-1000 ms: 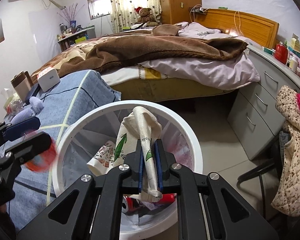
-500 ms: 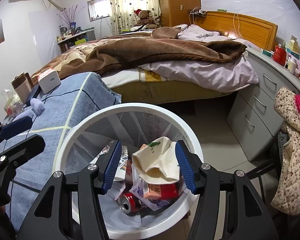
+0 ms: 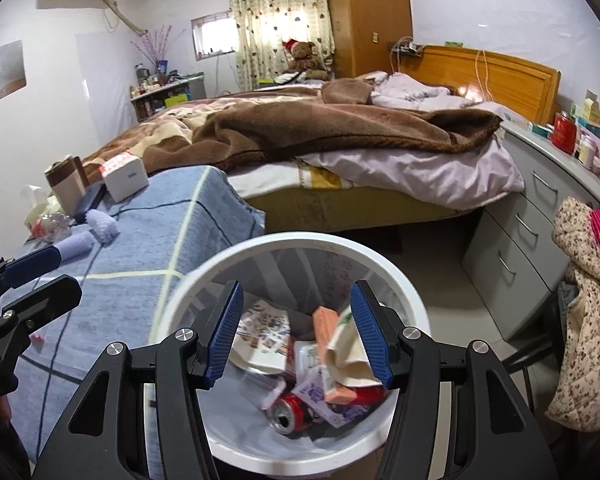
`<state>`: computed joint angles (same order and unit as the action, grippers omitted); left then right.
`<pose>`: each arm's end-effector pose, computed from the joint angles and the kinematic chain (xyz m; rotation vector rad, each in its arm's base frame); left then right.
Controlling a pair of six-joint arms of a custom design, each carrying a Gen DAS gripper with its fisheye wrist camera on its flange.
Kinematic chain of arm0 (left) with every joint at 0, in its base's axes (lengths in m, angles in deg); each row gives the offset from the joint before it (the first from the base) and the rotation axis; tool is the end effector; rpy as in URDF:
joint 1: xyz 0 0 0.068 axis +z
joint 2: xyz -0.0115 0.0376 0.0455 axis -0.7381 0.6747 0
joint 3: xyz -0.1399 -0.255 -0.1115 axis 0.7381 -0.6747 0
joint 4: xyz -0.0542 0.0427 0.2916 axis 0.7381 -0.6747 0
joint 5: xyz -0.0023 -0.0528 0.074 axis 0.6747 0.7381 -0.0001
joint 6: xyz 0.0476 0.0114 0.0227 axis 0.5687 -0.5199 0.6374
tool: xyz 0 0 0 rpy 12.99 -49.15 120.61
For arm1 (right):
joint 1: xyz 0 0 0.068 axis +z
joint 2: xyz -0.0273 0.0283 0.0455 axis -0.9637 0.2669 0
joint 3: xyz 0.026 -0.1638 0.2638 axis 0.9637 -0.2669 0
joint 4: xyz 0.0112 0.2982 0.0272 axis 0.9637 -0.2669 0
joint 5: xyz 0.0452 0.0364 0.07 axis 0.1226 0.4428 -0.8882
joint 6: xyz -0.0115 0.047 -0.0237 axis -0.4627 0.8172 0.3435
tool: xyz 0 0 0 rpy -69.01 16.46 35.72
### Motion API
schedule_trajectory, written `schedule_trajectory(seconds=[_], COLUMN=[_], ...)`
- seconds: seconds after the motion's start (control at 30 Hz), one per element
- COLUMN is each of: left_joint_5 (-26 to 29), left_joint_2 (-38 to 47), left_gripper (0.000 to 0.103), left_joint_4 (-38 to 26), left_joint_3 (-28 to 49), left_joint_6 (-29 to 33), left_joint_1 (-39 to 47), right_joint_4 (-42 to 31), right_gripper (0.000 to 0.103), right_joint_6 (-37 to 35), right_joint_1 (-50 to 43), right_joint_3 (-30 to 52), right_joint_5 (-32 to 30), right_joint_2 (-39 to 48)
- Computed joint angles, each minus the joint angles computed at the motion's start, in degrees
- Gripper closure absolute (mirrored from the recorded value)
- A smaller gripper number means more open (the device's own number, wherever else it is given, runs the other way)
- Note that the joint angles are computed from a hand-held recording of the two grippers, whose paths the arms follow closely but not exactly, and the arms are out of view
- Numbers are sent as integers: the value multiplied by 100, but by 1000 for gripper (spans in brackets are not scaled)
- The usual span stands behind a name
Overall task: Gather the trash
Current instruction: 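Move the right tool to the white foam net while the left tool reaches the red jelly cup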
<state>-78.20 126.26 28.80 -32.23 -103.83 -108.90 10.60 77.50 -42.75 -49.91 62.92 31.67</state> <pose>0.1537 -0.2465 0.0705 0.4408 2.1423 -0.3042 0.1574 0.0823 0.0601 0.0290 2.2700 0.0771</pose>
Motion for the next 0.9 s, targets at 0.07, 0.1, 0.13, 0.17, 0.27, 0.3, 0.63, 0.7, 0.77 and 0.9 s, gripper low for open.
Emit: schedule_trajectory(seconds=[0.07,0.1,0.13,0.17,0.27,0.3,0.63,0.7,0.77,0.9], left_joint_5=[-144,-189,-196,-207,-236,-252,-181,-125,-131,32], left_joint_2=[-150,-230,-285,-349,-502,-549,-796,-785,-769,-542], left_gripper=[36,36,35,35,35,34,33,33,32,29], left_joint_4=[17,77,132,159,325,403,1038,1239,1332,1854], left_joint_3=[-185,-312,-414,-514,-825,-939,-1886,-2069,-2206,-2493], left_joint_6=[-14,-30,-47,-87,-125,-128,-181,-154,-116,-34], left_joint_1=[8,24,56,94,229,278,1065,1241,1399,1871], right_joint_4=[63,119,187,209,298,314,413,265,168,58], right_gripper=[46,46,46,46,46,46,42,42,41,40], right_joint_6=[72,92,103,125,123,114,5,-41,-110,-275], right_joint_1=[191,288,392,480,712,769,1251,1306,1374,1415], right_joint_3=[44,59,91,126,258,309,940,1113,1266,1586], right_joint_5=[75,118,169,217,276,284,246,183,176,-21], right_joint_2=[43,75,129,163,300,350,880,913,970,1158])
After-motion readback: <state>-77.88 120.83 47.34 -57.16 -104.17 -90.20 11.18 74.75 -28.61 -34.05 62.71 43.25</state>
